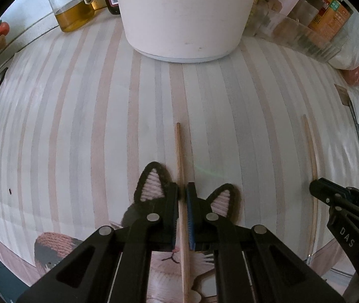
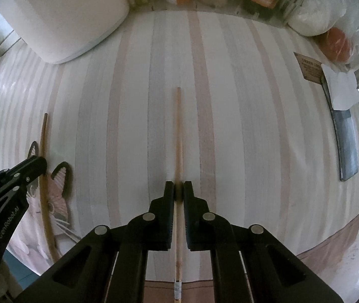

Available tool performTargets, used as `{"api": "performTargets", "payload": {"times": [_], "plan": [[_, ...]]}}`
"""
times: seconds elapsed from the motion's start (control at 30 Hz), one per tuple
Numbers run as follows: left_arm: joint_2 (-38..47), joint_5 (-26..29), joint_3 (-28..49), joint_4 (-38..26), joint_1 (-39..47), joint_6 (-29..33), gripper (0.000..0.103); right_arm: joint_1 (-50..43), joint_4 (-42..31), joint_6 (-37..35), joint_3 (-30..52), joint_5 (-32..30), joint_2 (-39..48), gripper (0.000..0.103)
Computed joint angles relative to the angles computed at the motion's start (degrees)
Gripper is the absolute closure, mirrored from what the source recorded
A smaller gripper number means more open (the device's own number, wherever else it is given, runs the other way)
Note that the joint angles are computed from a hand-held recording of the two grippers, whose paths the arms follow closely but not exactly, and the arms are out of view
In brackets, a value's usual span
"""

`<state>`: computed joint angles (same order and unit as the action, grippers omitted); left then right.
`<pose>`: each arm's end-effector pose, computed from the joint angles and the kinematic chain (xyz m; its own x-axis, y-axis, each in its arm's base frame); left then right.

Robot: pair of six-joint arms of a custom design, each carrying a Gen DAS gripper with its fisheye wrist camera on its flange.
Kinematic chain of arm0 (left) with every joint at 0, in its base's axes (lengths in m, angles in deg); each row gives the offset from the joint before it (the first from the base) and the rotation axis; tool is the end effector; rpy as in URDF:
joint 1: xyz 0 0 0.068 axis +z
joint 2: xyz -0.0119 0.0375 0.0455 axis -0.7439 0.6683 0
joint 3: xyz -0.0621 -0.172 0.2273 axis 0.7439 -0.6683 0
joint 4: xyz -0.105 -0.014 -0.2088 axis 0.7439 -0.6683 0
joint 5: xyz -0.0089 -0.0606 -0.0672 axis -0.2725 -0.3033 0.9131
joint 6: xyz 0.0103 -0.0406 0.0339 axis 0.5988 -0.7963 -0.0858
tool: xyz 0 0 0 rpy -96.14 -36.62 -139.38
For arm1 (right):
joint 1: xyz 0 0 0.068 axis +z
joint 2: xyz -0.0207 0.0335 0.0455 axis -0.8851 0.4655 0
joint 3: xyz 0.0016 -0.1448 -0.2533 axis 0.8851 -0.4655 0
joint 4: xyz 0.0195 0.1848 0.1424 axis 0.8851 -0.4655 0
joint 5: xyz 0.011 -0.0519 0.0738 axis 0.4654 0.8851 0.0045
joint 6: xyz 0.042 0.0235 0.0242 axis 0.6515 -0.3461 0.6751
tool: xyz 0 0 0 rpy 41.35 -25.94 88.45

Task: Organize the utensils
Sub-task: 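Grasp a light chopstick with left gripper while right grasps another light chopstick, then raise both held chopsticks above the cream holder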

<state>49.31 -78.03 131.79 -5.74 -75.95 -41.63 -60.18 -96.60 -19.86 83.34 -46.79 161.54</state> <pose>0.2643 -0.1397 0.1753 -0.9463 0.2657 -0.1841 0.2766 0.9603 -0.0359 0.2457 0.0084 0.1452 -0.9653 0.2434 -0.0951 0.2431 0.9699 0.0140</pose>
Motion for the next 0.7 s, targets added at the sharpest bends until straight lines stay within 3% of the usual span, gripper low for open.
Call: {"api": "performTargets", "payload": {"times": [0.37,0.7], "plan": [[-3.6,-1.0,0.9,-1.1,-1.9,-1.5,0.099,1.1,1.8,0.7,-3.1,1.0,-3.8,0.096],[-8.9,1.3,2.8,-4.0,-1.6,-1.5,0.099,0.1,-2.5,0.0,-2.9,-0.2,-12.5,0.096]]}}
